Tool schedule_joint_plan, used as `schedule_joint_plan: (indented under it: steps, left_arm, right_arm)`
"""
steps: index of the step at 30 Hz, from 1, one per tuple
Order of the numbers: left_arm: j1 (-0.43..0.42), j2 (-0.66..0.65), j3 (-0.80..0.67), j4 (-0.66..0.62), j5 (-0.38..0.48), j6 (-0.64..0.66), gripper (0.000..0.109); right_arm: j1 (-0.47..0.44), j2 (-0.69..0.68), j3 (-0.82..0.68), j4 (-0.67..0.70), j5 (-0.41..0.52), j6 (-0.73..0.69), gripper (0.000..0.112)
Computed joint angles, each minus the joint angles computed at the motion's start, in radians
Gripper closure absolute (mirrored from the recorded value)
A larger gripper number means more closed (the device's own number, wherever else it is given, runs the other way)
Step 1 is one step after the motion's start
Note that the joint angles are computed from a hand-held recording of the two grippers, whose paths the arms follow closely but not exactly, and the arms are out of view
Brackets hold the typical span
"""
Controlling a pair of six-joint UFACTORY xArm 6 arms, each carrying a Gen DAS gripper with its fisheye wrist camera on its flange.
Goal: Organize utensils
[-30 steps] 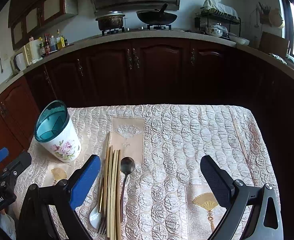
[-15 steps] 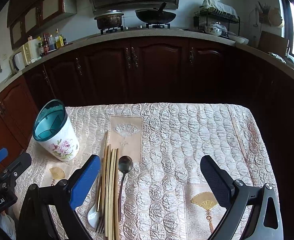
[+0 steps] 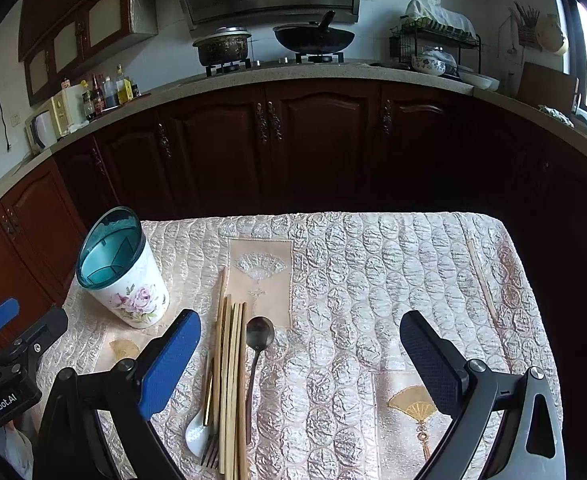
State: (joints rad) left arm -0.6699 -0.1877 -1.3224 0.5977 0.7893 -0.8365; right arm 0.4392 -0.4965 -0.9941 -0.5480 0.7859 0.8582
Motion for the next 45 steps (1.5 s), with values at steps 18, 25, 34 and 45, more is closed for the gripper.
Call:
schedule_joint_plan:
  steps: [18, 25, 34, 45]
  left_arm:
    - [0.023, -0.013, 0.021, -0.037, -0.011, 0.000, 0.010]
    - [0.039, 0.027, 0.012, -0.093, -0.036, 0.042, 0.010]
    - [0.048, 0.095, -0.006, -0.203, -0.042, 0.170, 0.026]
    - [0.076, 0.136, -0.018, -0.260, -0.024, 0.190, 0.026]
  right_arm:
    - [-0.001, 0.020, -0.003, 0.071, 0.004, -0.077, 0.012]
    - [-0.035, 0.056, 0.022, 0.183, -0.034, -0.169, 0.017]
    - [-0.095, 0.184, 0.065, 0.643, -0.179, -0.513, 0.063]
    - [-0.094, 0.401, -0.066, 0.877, -0.152, -0.761, 0.088]
